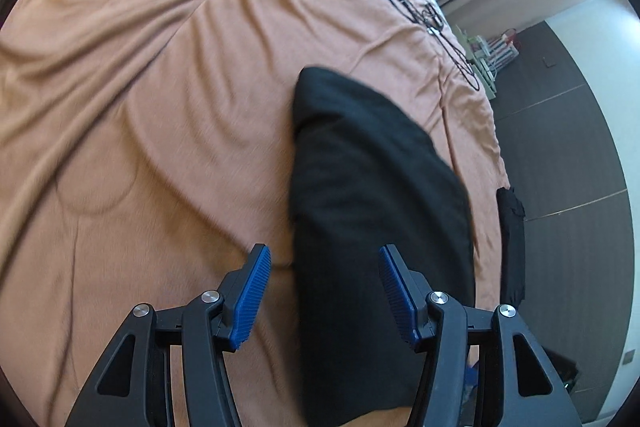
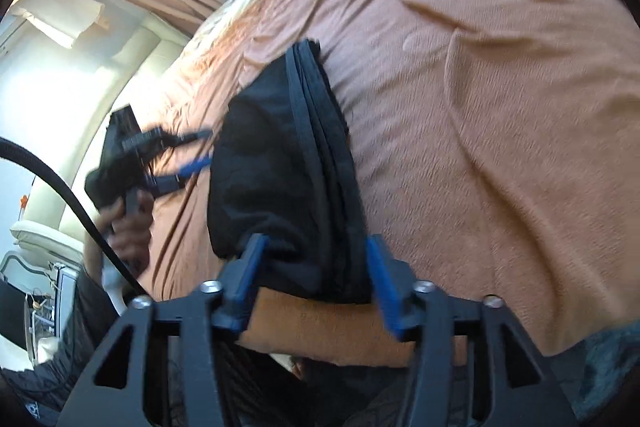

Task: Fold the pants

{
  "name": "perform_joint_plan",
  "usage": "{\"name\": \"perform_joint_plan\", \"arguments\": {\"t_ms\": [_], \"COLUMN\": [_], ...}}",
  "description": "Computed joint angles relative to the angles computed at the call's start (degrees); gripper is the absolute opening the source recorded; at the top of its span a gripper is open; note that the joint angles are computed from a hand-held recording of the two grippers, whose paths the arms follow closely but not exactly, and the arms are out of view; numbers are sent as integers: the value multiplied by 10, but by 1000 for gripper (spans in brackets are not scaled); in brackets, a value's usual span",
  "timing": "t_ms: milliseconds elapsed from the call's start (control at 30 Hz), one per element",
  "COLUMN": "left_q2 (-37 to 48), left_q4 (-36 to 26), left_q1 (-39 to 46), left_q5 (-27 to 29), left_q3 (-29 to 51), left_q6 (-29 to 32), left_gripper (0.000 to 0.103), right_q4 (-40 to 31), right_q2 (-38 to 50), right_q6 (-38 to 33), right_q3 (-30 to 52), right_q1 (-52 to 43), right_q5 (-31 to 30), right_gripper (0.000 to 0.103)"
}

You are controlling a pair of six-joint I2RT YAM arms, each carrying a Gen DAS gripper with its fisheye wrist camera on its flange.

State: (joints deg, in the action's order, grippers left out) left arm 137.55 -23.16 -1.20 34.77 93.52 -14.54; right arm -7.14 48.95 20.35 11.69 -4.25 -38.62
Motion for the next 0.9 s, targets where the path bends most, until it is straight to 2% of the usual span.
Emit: {"name": "perform_joint_plan", "arguments": {"t_ms": [67, 167, 467, 567, 633, 867, 900], "left_q2": [-5, -15, -40, -48, -50, -57, -62], "left_q4": [12, 34, 99, 112, 113, 147, 163], "left_q1": [4, 8, 7, 5, 1, 1, 1], "left_q5": [9, 30, 72, 80, 92, 109, 102], "left_q3": [-23, -63, -144, -166, -177, -217, -230], "left_q6": [-2, -8, -26, -28, -25, -32, -39], "left_gripper": [59, 59, 59, 56, 48, 46, 41], "right_q4": [7, 44, 137, 141, 138, 130, 131], "right_q2": [9, 37, 193, 249, 284, 370, 382], "right_q6": [-4, -8, -32, -44, -50, -67, -66], "right_q3": [6, 16, 77, 114, 141, 210, 217], "right_q1": [-6, 6, 54, 66, 67, 75, 78], "right_q5": [-4, 22, 51, 64, 61, 48, 52], "right_gripper": [51, 51, 51, 51, 51, 51, 51]}}
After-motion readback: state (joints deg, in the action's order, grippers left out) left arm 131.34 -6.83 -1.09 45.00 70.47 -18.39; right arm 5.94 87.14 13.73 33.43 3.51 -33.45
